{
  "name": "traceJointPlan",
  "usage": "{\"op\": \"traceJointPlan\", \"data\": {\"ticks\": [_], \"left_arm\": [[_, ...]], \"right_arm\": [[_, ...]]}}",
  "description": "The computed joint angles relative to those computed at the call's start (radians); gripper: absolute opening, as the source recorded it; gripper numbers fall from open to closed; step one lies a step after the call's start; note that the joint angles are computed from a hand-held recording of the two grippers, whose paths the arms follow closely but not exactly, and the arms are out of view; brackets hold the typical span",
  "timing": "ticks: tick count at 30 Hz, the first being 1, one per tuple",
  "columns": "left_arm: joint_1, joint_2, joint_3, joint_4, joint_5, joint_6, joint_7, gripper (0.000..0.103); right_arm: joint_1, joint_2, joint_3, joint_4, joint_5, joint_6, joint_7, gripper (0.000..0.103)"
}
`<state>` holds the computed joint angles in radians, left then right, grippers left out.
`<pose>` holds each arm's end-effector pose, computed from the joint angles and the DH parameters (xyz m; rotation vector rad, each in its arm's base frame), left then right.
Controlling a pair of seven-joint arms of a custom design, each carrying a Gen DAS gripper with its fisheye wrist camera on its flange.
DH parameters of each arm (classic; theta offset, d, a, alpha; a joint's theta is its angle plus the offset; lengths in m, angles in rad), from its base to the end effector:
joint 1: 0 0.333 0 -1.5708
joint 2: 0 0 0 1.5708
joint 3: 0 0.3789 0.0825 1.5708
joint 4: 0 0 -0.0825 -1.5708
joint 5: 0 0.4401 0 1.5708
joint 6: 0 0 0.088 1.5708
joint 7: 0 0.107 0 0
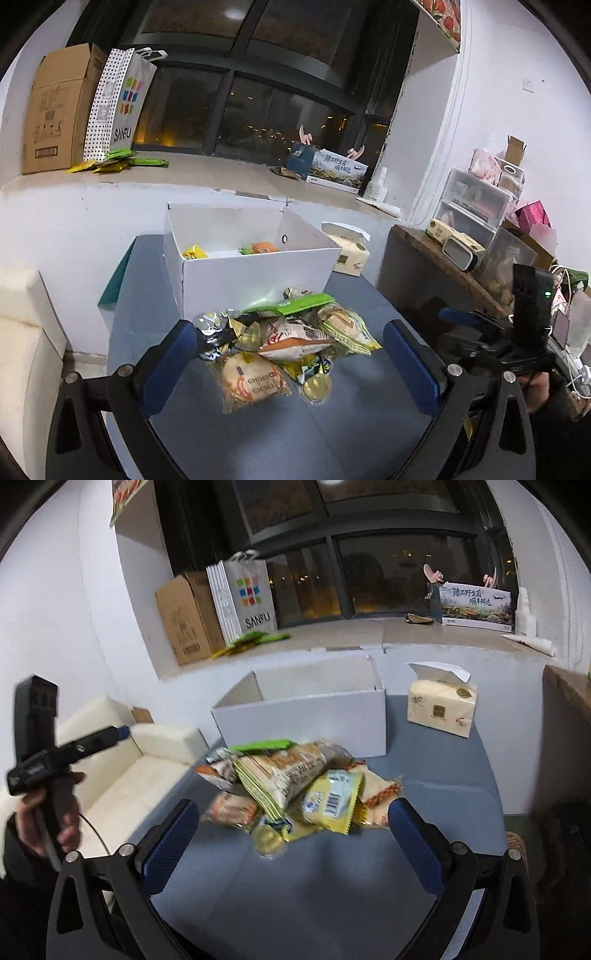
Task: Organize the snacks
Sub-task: 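Move both tools back over the snack pile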
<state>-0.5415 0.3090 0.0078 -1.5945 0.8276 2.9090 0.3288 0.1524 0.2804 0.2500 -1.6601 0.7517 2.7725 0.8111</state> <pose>0.6377 -0.4300 0.6014 -1.6657 1.6744 -1.2867 0.7166 0.2467 0.5779 -1.8936 1.0882 -0.3496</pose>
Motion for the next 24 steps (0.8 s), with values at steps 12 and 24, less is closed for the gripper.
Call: {"op": "traceJointPlan", "data": {"ticks": [12, 24], "left_arm": [[0.005, -0.011, -0.001, -0.041, -0.043, 0.036, 0.040, 0.103], [-0.014, -0.021, 0.035, -0.081, -0.023, 0.070, -0.021, 0.103]], "right_arm": [[0.007, 0.286, -0.032, 0.375, -0.149, -0.348, 0.481, 0.103], [0.009, 0.565, 0.012, 0.751, -0.132, -0.539, 0.835, 0.103]]}}
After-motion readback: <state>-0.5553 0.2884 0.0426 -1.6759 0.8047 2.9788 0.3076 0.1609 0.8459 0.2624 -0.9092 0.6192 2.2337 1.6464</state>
